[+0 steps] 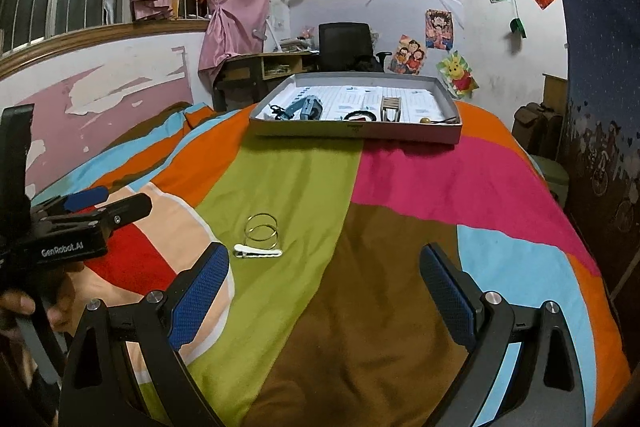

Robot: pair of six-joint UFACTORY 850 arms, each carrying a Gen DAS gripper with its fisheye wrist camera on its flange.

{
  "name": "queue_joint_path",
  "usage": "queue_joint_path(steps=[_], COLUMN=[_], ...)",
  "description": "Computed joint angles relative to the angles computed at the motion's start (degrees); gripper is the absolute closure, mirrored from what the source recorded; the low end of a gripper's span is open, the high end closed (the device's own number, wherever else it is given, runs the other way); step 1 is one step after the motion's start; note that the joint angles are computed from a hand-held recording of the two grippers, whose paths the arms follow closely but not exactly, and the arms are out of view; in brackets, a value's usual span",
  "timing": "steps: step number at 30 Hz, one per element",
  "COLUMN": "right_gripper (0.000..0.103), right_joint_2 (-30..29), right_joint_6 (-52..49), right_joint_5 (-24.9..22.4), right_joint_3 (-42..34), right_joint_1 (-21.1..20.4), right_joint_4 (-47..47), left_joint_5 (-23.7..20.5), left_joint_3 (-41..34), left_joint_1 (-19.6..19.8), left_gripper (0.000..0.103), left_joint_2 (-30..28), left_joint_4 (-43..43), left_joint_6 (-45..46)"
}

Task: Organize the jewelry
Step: 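Withdraw both tools and move them over the silver hoops and white clip, then grasp the silver hoops with the left tool while the right tool grasps the white hair clip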

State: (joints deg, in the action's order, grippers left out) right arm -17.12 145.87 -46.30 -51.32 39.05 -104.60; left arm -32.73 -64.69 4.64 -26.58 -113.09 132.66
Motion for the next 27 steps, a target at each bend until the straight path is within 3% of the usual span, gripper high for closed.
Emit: queue_joint_path(steps=[12, 18, 20, 24, 27], right_gripper=[0.009, 0.009, 0.009, 0.01, 0.019], right_joint_2=[-3.5, -6.3, -7.5, -9.8, -11.6], right_joint_6=[-1.6, -1.8, -1.1, -0.6, -0.4], right_joint_5=[3.8, 6.9, 8.2, 11.3, 14.4], right_joint_3=[-4.0, -7.1, -8.3, -10.6, -12.3], right_joint_1=[-3.9, -6.0, -6.6, -8.0, -8.8], right_joint_4=[-4.0, -6.3, -7.2, -8.5, -9.1], left_joint_5=[-0.9, -2.8, -3.9, -7.2, -10.8], left_joint_3=[-12.3, -17.3, -19.6, -26.5, -31.7], left_joint_1=[-0.8, -1.6, -1.8, -2.0, -2.1], left_gripper=[0.002, 0.022, 0.037, 0.058, 0.07], left_joint_2=[-9.0, -12.5, -14.0, -18.3, -21.7], left_joint_4=[16.2, 24.0, 28.3, 40.2, 47.8], left_joint_6=[-15.0, -18.7, -21.3, -31.9, -40.3])
